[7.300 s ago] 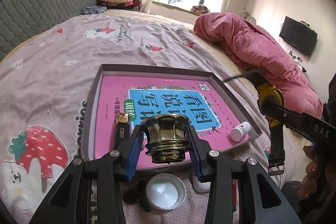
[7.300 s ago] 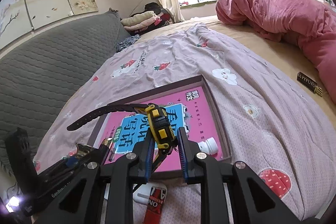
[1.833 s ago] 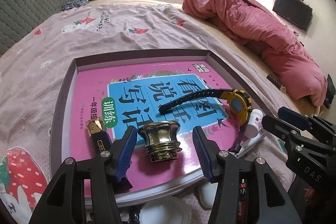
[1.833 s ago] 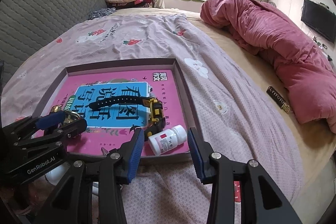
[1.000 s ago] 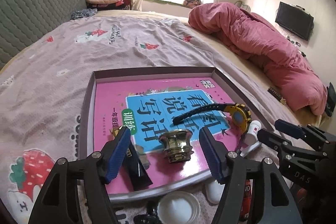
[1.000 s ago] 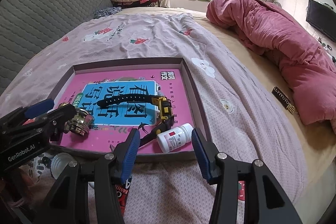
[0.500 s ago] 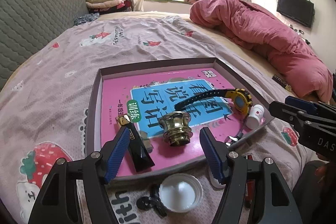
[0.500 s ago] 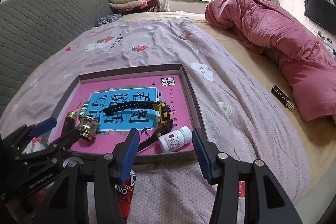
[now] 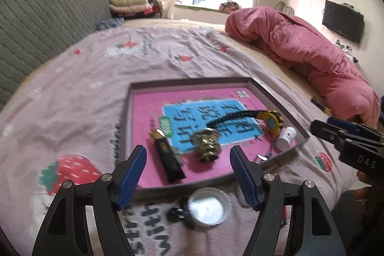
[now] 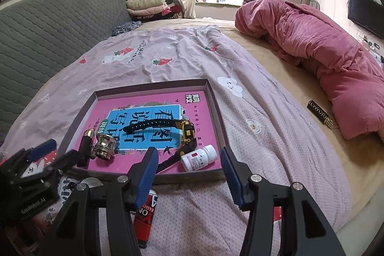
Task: Organize rigid objects
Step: 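Withdraw both tools from the tray toward the lighter and earbuds case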
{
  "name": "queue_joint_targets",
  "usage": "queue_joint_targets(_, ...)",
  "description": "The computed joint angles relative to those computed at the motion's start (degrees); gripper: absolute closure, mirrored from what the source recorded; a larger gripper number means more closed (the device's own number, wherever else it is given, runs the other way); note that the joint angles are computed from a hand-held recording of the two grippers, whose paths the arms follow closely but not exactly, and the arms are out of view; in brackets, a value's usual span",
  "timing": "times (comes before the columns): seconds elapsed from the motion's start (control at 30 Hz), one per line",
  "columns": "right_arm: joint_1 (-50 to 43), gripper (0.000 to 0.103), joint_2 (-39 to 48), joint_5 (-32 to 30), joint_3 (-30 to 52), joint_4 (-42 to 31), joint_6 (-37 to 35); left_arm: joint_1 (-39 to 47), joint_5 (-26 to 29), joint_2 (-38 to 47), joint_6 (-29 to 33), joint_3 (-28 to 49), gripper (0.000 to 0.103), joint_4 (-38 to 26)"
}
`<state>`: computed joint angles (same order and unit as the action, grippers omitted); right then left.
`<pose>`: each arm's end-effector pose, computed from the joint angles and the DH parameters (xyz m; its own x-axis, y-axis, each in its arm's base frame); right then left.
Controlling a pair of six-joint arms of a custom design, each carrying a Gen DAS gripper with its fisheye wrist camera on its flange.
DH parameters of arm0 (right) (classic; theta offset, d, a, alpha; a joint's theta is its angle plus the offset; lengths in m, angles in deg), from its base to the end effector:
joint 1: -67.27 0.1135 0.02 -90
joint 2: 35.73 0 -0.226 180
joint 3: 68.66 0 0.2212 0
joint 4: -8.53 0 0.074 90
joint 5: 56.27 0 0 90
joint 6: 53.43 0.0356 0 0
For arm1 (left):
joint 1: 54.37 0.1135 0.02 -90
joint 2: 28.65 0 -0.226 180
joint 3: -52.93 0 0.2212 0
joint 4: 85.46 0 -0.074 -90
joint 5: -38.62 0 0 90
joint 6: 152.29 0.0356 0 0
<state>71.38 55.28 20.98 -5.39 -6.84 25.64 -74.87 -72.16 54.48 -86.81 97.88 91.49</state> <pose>0.2978 0.0293 0.1622 -0.6256 -0.2304 -0.7454 -0.3557 0.9346 0.0097 0.2363 -0.0749 0.1304 -0.5938 -0.1922 -0.7813 -0.1857 0.9776 -0.0994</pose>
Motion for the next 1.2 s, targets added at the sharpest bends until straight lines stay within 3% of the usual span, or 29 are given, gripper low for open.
queue_joint_targets(0.6,-2.48,0.049,-5.55,-3.56,-2.17,-2.08,-0.87,4.48,-1.69,-14.47,-2.10,-6.12,0.030,-7.91)
queue_joint_targets(1.2,-5.06,0.049,-8.29,-7.15,-2.80,-4.55,-2.16,-8.07,-8.73,-17.03,-6.01,-4.74,0.030,-17.01)
